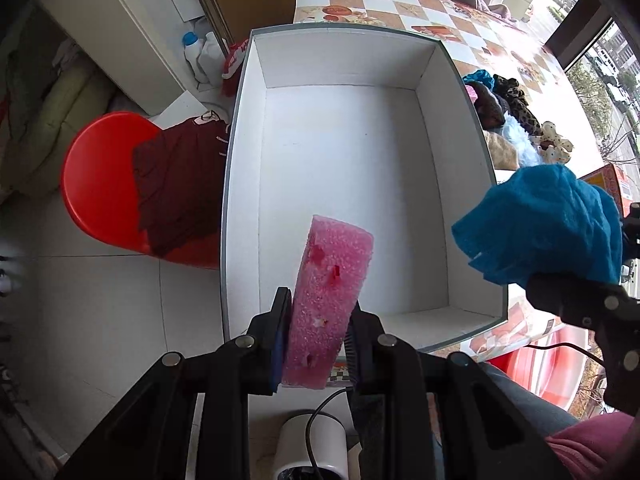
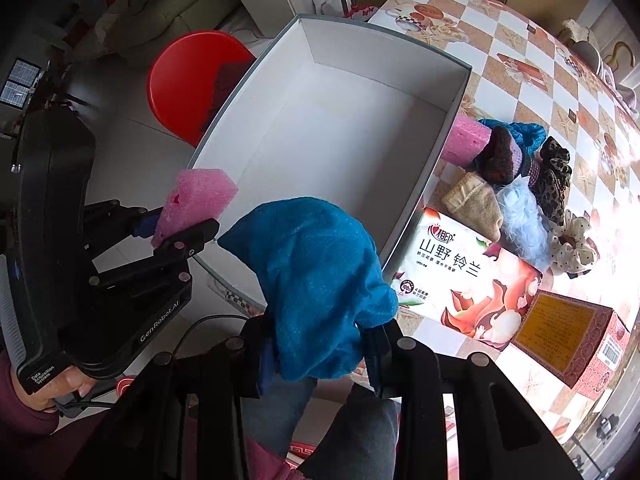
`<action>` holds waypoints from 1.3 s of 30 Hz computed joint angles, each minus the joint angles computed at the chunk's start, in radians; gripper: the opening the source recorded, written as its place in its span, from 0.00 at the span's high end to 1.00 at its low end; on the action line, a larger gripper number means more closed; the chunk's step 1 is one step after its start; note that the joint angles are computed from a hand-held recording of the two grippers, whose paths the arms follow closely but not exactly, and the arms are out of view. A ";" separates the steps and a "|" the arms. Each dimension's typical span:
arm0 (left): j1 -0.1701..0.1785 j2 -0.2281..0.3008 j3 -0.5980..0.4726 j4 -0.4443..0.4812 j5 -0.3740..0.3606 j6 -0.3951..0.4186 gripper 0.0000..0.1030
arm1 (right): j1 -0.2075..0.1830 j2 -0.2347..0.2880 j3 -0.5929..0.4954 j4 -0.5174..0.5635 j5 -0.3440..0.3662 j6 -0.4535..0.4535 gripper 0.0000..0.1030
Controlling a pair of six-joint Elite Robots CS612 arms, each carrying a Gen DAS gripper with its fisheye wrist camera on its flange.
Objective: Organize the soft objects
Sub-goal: 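Open the left tool dropping the sponge while the right tool drops the blue cloth into the box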
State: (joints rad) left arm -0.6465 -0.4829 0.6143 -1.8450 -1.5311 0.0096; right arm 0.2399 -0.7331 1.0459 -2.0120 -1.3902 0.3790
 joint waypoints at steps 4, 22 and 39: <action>0.000 0.000 0.001 0.001 0.001 0.002 0.74 | 0.001 0.005 -0.007 0.002 -0.004 -0.002 0.65; -0.002 0.001 0.004 0.006 0.011 0.007 0.74 | 0.005 0.021 -0.028 0.015 -0.009 -0.010 0.65; -0.009 -0.016 0.044 -0.053 0.071 0.012 0.24 | -0.001 0.020 -0.019 0.004 0.008 0.004 0.32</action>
State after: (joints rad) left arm -0.6551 -0.4986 0.6579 -1.8981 -1.4600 0.0212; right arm 0.2389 -0.7128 1.0267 -2.0084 -1.3818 0.3832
